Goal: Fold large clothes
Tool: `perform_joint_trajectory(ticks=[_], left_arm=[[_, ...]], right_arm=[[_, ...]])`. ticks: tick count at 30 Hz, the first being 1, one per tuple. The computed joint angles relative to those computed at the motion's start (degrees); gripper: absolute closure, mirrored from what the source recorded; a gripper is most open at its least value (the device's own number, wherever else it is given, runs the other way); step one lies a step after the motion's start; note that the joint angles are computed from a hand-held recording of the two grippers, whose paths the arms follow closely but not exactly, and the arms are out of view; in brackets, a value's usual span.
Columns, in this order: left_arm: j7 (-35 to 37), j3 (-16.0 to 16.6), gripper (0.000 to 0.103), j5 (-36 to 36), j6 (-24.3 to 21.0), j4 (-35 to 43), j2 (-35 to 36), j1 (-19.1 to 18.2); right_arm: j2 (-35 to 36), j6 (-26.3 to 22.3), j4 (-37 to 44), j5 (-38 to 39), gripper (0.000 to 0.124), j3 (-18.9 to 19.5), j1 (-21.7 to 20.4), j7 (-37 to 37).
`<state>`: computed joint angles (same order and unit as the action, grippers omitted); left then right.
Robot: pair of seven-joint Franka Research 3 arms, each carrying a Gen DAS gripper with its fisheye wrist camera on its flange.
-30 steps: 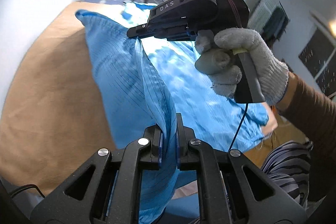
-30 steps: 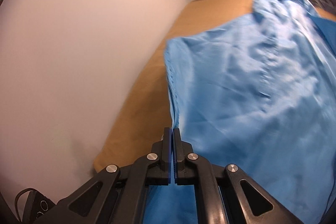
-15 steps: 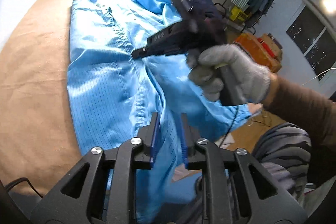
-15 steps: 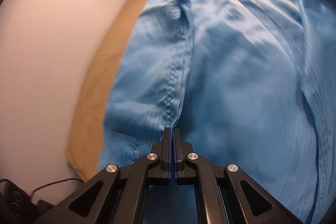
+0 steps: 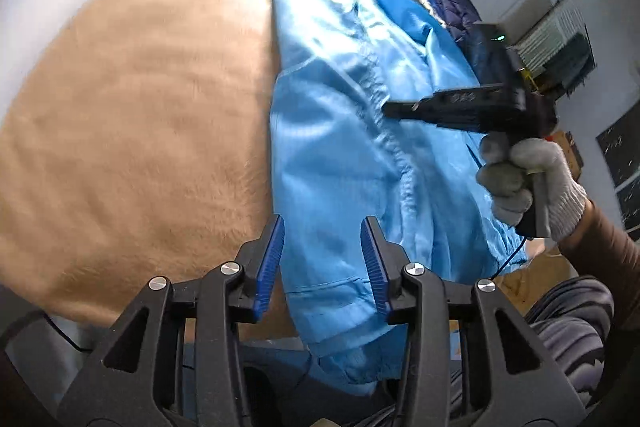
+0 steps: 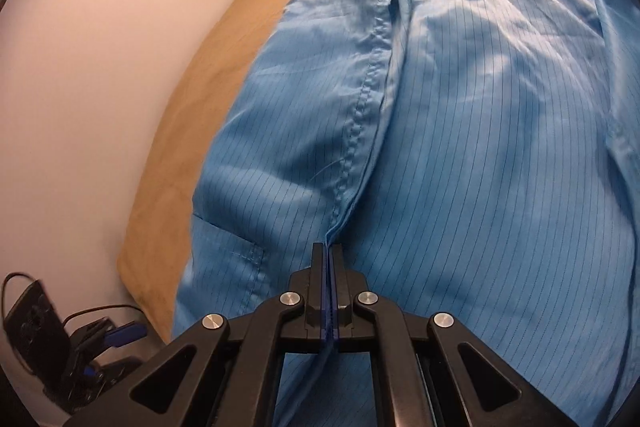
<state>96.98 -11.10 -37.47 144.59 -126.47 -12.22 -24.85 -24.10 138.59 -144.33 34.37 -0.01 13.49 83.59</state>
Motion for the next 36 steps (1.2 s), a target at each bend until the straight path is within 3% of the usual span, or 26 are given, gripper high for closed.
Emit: perform_joint_trajectory(ticks=[3,5,6,7,9,12,17,21,22,24,30,33,36], left_arm=[[-1.2,-0.4,0.063,0.1,-0.1,-0.1,1.5,0.1],[2.3,0.4,0.067,-6.1,-0.5,-0.5,2.2,-0.6],[2.1,-0.1,0.095,-6.5,0.1,-0.9,2.0,-0.6],[1.2,-0.7,0.102,-5.3,-0.2,-0.9,1.8,-0.3],[2.5,-0.5,0.102,-7.2,-0.1,-3.1,-1.0,-0.8],[-0.5,-1.1,0.102,-1.1,0.6,-6.2,-4.2,-0.3],[1.1,2.7,0.101,-7.1,0.4,-7.9,-5.5,-2.0],[1.0,2.4,0.075,-4.5,0.7,-8.2,-7.3,-1.6],[1.3,2.6,0.074,-4.1,0.9,-8.2,-7.5,-1.7],[1.9,2.9,0.074,-3.8,1.5,-8.6,-8.3,-2.2],[4.0,3.6,0.074,-5.8,3.1,-9.8,-8.8,-3.9],[0.4,0.6,0.074,1.5,4.8,-10.5,-7.9,-2.7],[-2.7,-0.1,0.074,6.4,5.9,-11.5,-7.3,-2.9]], right_arm=[[0.9,-0.4,1.1,0.7,0.124,0.0,0.1,1.2],[0.5,-0.7,1.1,-0.4,0.124,0.7,0.1,2.1],[0.4,-0.9,1.1,-0.9,0.124,0.8,0.0,2.1],[-0.2,-1.0,0.3,-1.2,0.124,0.5,-0.1,1.7],[0.0,-0.7,0.1,-0.7,0.124,0.3,0.0,1.9],[0.8,-0.1,0.4,-0.6,0.124,0.4,0.1,1.9],[2.4,0.1,1.2,-1.3,0.124,0.9,0.2,2.5],[2.0,-3.0,2.5,-6.4,0.113,1.8,-0.7,3.4],[1.6,-3.4,2.6,-8.1,0.102,2.3,-0.9,3.9],[-0.7,-3.7,2.1,-11.2,0.100,3.2,-1.3,4.8],[-5.2,-4.1,1.5,-7.4,0.095,1.7,2.4,-1.1],[-4.7,-4.6,2.1,-6.3,0.095,2.3,4.1,-3.8],[-2.2,-5.4,2.9,-11.7,0.095,6.6,3.5,-0.1]])
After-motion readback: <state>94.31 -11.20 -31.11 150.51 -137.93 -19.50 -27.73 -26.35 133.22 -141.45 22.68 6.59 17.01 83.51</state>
